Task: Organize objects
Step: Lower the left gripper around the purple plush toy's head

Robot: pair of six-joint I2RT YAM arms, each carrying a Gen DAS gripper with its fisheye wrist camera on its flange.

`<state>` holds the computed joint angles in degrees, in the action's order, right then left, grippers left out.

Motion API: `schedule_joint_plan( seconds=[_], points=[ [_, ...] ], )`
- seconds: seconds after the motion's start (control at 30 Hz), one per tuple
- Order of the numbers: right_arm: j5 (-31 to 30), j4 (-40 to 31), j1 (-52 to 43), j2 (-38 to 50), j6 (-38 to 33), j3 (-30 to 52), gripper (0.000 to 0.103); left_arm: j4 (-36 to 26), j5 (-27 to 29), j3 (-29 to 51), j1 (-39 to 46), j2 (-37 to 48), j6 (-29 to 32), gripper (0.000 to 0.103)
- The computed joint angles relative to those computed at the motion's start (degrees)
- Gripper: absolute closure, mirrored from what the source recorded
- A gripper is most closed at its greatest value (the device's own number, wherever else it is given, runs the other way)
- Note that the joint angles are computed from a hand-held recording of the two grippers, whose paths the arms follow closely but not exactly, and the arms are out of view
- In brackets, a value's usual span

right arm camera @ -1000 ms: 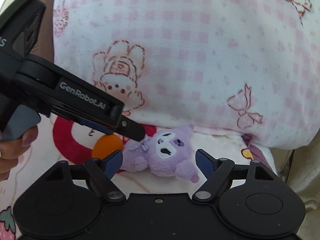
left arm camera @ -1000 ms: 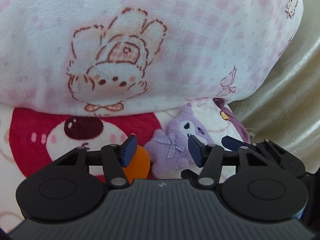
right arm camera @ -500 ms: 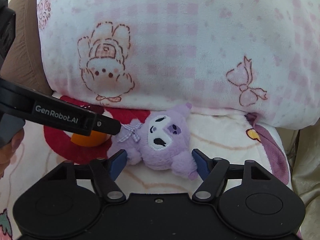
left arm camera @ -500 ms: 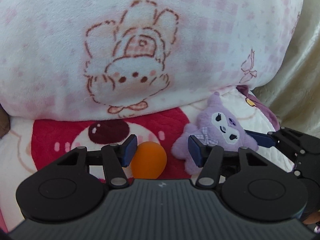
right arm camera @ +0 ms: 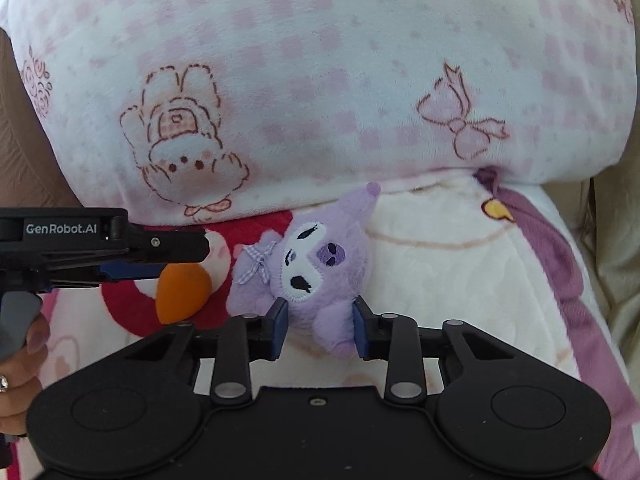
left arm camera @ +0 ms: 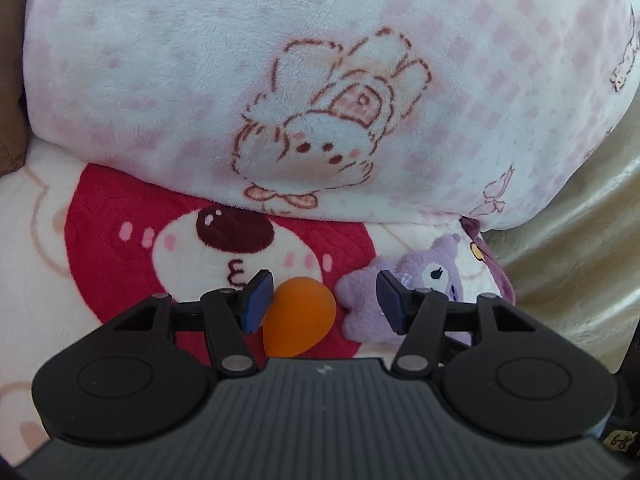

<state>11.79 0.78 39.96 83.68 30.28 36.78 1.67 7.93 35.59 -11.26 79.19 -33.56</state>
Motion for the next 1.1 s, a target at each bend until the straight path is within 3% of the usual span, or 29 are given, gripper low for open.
schedule_joint_plan(
  seconds=[0.13, 0.27, 0.5, 0.63, 0.8, 0.97, 1.1],
  points=[
    [-3.4, -5.9, 1.7, -2.7, 3.3, 0.9, 0.070, -2.2, -0.1, -1.2, -1.4, -3.7, -0.3, 0.048],
    [-7.1, -5.3, 3.6, -5.8, 4.6, -0.9, 0.076, -6.4, -2.6, -3.0, -2.6, -9.1, 0.8, 0.048],
    [-7.6, -11.9, 7.6, -9.2, 5.7, 0.6, 0.081, -9.8, 1.5, -5.9, -0.4, -13.3, 1.1, 0.048],
    [-3.9, -15.4, 8.5, -10.0, 5.5, 1.7, 0.077, -7.4, 2.4, -6.3, -1.5, -10.5, 0.2, 0.048],
    [-6.0, -12.6, 4.7, -9.8, 9.0, -0.4, 0.059, -3.3, 1.5, -6.3, -4.3, -5.8, -0.9, 0.049],
    [-7.7, -8.5, 2.4, -6.4, 10.5, -1.5, 0.056, 0.4, 0.2, -6.9, -5.4, -4.2, -0.8, 0.056],
    [-12.3, -4.6, 0.8, -5.9, 12.4, -3.2, 0.057, 3.9, 5.0, -8.5, -2.7, -3.5, -3.4, 0.059]
  ],
)
